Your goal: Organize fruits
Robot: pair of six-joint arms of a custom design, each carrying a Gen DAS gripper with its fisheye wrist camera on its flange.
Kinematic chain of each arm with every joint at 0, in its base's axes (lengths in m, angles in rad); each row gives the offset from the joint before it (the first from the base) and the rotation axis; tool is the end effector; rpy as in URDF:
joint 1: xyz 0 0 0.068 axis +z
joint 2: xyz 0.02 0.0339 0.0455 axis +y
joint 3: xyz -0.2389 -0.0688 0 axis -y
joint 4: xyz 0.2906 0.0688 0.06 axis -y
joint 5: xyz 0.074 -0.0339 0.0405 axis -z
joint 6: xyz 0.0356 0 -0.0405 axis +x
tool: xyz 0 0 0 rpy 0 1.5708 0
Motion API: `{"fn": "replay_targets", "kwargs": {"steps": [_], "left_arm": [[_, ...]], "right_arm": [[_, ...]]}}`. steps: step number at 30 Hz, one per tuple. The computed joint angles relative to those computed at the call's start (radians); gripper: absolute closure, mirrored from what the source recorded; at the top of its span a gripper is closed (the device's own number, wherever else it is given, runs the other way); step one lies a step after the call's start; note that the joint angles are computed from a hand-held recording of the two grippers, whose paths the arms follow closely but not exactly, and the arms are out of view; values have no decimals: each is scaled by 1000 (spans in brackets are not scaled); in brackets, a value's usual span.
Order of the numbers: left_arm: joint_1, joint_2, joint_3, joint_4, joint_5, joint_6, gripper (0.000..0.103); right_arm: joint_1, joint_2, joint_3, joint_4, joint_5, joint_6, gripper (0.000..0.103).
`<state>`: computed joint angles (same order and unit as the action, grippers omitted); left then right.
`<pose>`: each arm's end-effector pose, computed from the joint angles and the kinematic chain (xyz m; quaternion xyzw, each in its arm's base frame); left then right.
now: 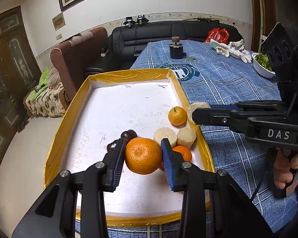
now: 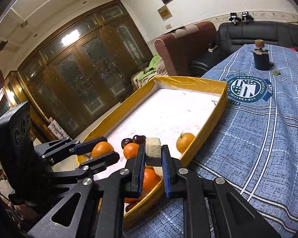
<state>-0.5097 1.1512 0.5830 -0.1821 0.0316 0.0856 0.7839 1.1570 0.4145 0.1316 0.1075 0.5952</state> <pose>0.2439 -0.1376 0.1512 0.2749 0.8747 -0.0981 0.3868 0.1926 0.1867 0.1172 -0.0588 0.8841 0.2566 0.3860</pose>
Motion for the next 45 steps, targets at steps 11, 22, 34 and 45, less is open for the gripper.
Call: {"fn": "replay_targets", "kwargs": {"steps": [11,22,34,45], "left_arm": [[6,24,2,9,-3,-1,69],[19,48,1,19,-2,-5,69],[38,93,15,13,-12,-35,68],[35,1,-29,42,-67,-101,34]], "right_arm": [[14,26,15,1,0,-7,88],[42,87,53,-5,3,-30,88],[70,151,91,-13,11,-40,84],[94,90,65,-17,77,-26,62]]}}
